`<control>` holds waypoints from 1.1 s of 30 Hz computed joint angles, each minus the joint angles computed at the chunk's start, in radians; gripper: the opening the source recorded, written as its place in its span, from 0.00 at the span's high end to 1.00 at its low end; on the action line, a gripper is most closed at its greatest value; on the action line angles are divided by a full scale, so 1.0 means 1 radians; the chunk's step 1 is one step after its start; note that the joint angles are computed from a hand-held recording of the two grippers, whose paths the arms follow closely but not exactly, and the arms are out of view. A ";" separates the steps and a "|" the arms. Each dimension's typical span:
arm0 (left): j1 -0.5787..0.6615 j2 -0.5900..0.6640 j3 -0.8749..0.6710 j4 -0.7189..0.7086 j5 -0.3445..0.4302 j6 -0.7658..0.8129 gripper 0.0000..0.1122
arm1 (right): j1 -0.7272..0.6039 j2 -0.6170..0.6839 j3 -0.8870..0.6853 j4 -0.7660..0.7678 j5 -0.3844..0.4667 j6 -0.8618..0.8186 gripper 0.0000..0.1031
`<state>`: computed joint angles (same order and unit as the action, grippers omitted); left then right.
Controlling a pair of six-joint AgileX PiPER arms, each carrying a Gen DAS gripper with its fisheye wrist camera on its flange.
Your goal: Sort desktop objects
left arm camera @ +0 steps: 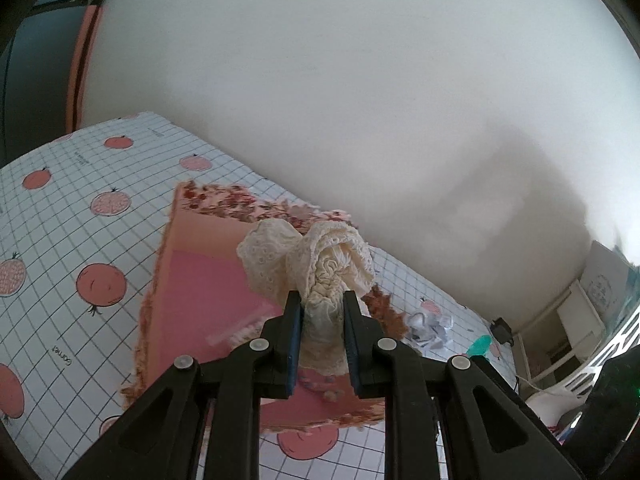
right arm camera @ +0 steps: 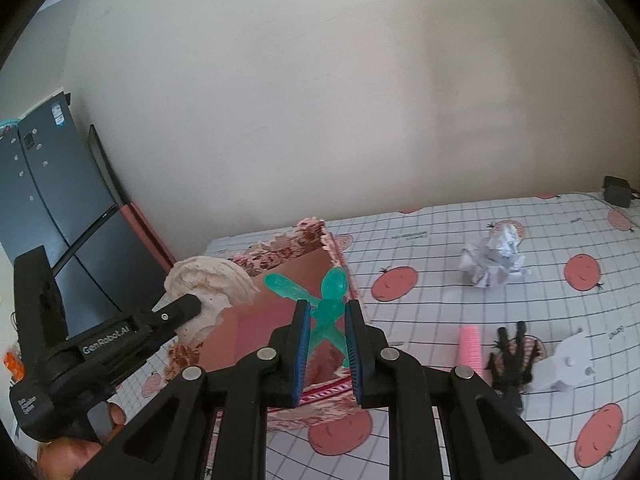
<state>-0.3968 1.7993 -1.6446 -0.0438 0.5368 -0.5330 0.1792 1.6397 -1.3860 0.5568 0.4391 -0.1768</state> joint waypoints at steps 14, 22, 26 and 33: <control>0.068 -0.015 0.027 -0.120 -0.004 0.077 0.82 | 0.084 0.028 -0.051 -0.082 -0.017 0.081 0.82; 0.085 -0.012 0.032 -0.167 0.001 0.111 0.82 | 0.105 0.058 -0.083 -0.099 -0.017 0.096 0.82; 0.088 -0.009 0.029 -0.189 0.009 0.128 0.82 | 0.110 0.075 -0.090 -0.114 -0.009 0.119 0.82; 0.094 0.000 0.025 -0.200 0.028 0.131 0.82 | 0.120 0.108 -0.106 -0.132 0.005 0.140 0.82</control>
